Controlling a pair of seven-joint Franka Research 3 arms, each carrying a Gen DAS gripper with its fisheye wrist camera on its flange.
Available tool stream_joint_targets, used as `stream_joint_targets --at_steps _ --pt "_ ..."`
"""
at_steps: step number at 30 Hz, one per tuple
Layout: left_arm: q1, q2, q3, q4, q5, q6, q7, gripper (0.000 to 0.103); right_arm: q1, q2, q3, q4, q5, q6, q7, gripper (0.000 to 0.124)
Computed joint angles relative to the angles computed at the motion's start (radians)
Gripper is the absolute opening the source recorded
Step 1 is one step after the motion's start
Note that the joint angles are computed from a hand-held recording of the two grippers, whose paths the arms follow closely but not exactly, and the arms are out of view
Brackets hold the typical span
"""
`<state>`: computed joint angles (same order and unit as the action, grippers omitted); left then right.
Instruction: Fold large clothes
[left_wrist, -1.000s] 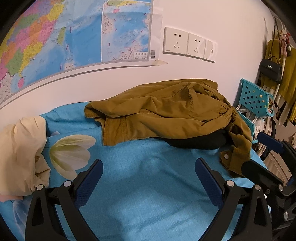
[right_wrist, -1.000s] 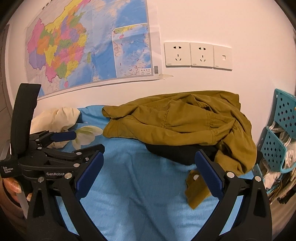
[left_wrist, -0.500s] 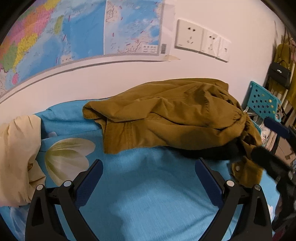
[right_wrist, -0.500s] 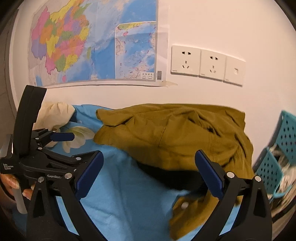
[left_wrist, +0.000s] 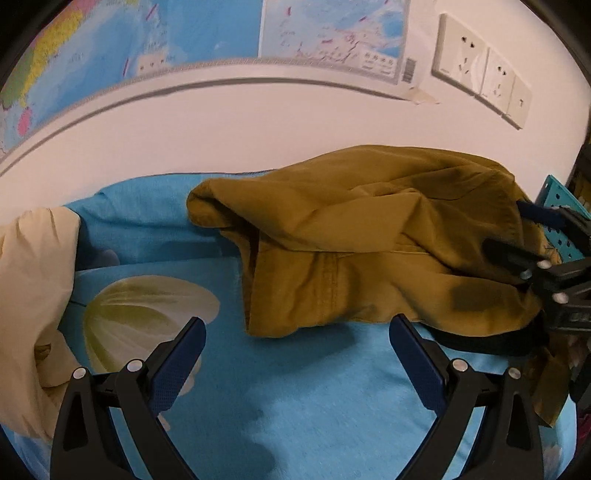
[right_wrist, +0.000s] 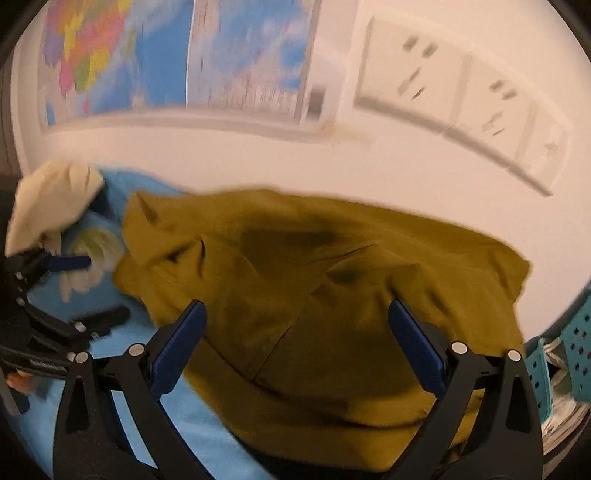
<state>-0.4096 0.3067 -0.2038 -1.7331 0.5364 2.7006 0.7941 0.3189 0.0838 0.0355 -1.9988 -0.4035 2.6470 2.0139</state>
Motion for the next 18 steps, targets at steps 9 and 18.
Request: stream_joint_targets --at_steps 9,18 --pt "0.009 0.054 0.013 0.056 -0.011 0.002 0.040 0.096 -0.079 -0.172 0.017 -0.090 -0.089 0.070 0.052 0.025" --pt "0.017 0.100 0.023 0.110 -0.022 0.006 0.086 0.096 -0.064 -0.177 0.078 -0.119 -0.014 0.099 -0.210 0.088"
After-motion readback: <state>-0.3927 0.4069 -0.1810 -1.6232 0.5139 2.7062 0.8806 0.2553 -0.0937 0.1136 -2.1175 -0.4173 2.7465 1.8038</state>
